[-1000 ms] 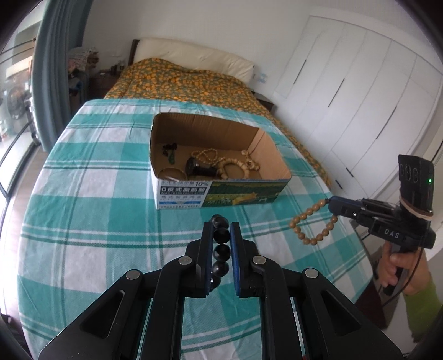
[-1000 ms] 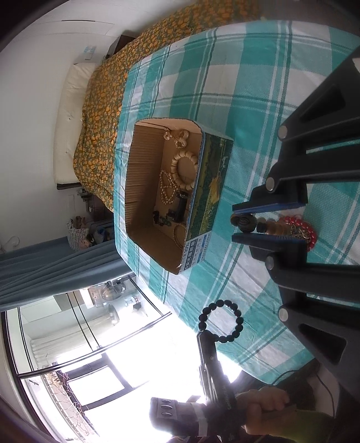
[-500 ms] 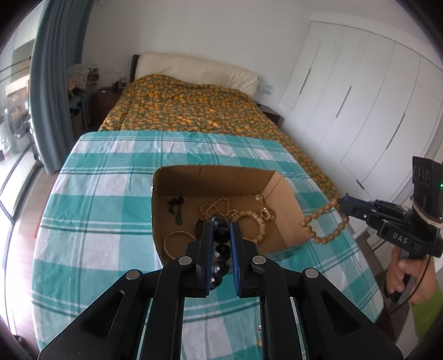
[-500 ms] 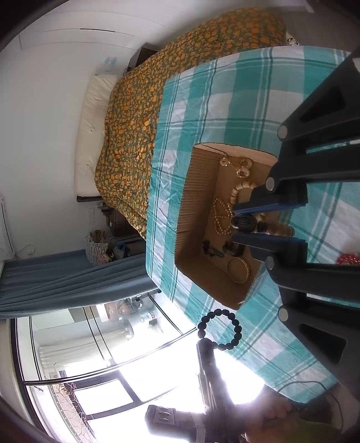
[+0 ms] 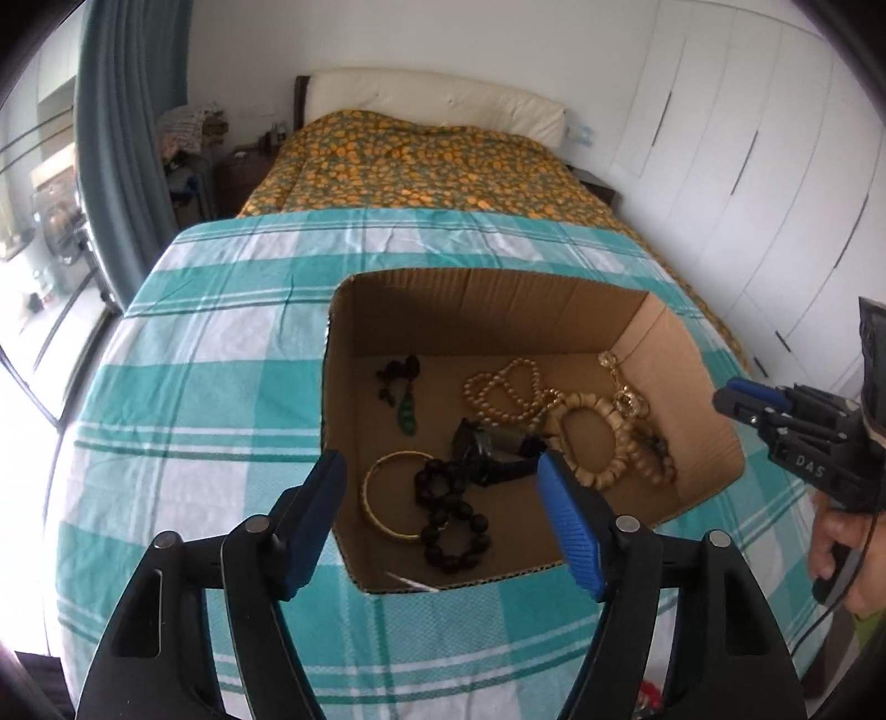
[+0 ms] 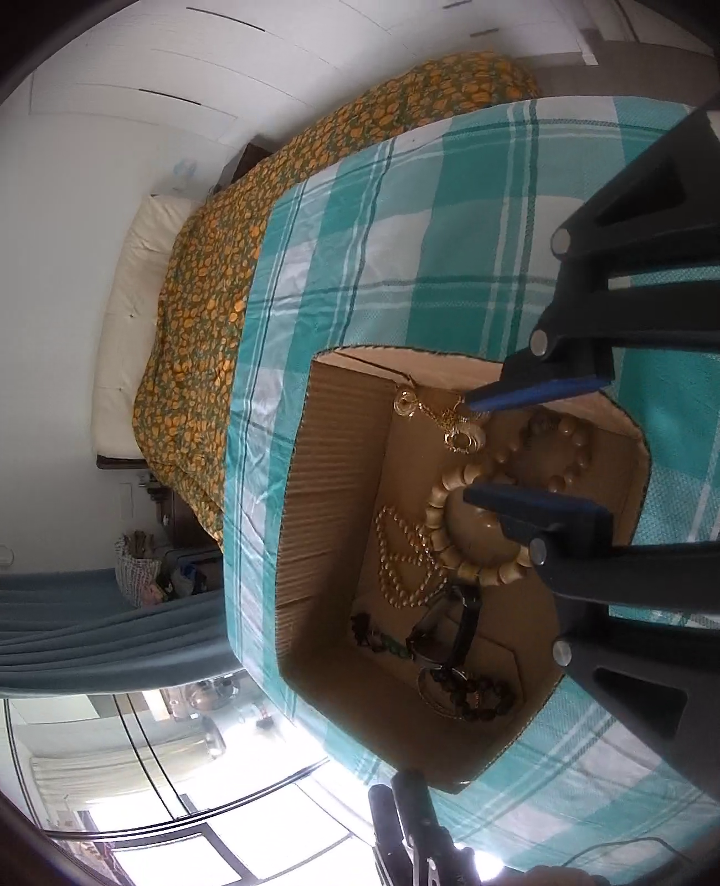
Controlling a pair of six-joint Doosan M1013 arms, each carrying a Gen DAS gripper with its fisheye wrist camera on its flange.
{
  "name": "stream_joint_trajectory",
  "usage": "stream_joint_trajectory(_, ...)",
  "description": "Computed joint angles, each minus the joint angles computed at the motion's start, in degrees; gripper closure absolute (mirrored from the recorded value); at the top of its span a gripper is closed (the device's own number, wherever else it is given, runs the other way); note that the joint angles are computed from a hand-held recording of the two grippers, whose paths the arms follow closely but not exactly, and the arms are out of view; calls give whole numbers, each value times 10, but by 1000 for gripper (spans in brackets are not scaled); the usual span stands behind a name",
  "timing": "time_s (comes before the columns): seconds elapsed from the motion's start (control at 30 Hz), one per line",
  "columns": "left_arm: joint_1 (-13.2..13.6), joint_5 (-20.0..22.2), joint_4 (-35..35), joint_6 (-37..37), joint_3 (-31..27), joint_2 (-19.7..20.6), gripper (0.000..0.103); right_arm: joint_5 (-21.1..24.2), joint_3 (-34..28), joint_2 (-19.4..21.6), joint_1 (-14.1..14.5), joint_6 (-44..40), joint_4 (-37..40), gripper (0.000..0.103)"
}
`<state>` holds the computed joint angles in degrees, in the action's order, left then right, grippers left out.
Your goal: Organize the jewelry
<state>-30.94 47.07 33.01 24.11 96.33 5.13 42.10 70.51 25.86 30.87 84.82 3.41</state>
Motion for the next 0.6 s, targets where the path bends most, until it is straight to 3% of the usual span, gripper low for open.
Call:
stream_joint_trajectory(0.1,-15,11,17,-22,22,-21,24,-45,45,-34,-2,10,5,63)
stream_joint_trajectory(0.17,-33,29,45,-46,39,-37,15,-77,79,-57,-1,23,5,51)
stream_joint_trajectory(0.27,-67,63,81,-92,72,-60,6,-114,137,-92,2,23,21,49)
stream_joint_trajectory(0.37,-96,95,78,-127,102,-73,6,-138,192,-118,8,51,-3,45)
stream_joint_trajectory(0.6,-132,107,53,-207,144,-67,6,-122,266,-140,10,108,-37,45)
